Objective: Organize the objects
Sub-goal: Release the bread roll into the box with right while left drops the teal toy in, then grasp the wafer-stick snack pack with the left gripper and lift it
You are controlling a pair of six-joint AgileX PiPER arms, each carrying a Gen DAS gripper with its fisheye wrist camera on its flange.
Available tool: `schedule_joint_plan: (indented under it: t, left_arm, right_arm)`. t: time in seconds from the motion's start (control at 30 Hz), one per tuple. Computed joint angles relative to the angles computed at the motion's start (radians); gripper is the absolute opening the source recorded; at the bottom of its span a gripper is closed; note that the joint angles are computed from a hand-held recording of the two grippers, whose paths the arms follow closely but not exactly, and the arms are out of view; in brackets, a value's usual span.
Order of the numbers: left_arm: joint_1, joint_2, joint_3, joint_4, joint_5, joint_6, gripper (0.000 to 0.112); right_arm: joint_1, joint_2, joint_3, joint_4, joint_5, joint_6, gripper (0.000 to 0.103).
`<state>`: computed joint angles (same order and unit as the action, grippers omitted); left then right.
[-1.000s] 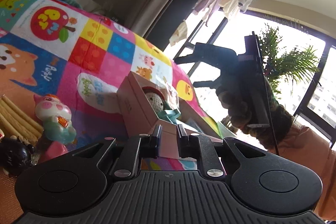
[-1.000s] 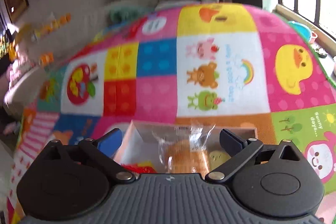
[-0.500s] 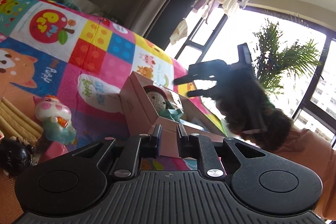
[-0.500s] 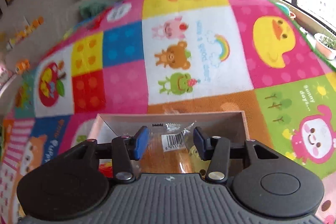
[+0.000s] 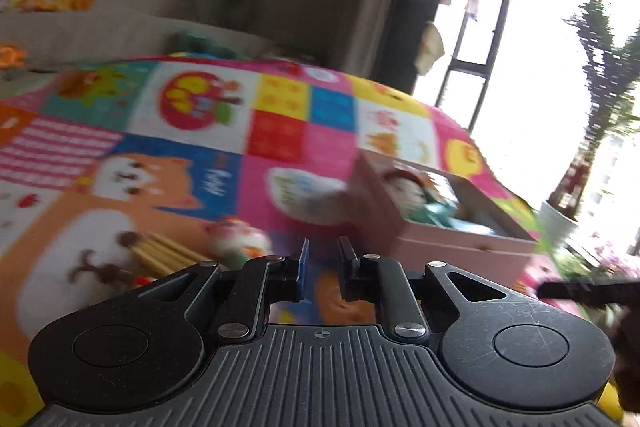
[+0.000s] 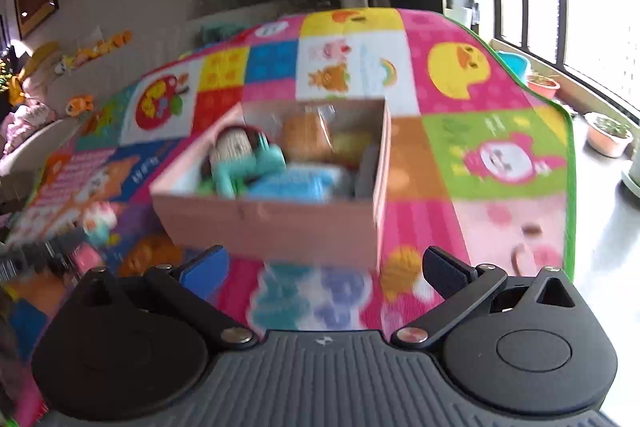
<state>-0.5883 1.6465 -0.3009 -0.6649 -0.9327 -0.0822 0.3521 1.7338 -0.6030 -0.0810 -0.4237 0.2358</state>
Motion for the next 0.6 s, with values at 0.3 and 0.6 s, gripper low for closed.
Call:
schedule_joint_plan:
  t: [0.3,0.6]
  left_arm:
    - [0.497,-0.054,-0.101,0.078,0.435,-0.125,0.016]
    - [0.329,0.069,-0.215,0.246,0.478,-0.175,0.016]
  right_arm:
    - [-0.042,0.061,0.127,-0.11,-0.281,0.204,0.103]
    - [-0.05,0.084,0.122,-0.093,-0.283,0.247,0.103]
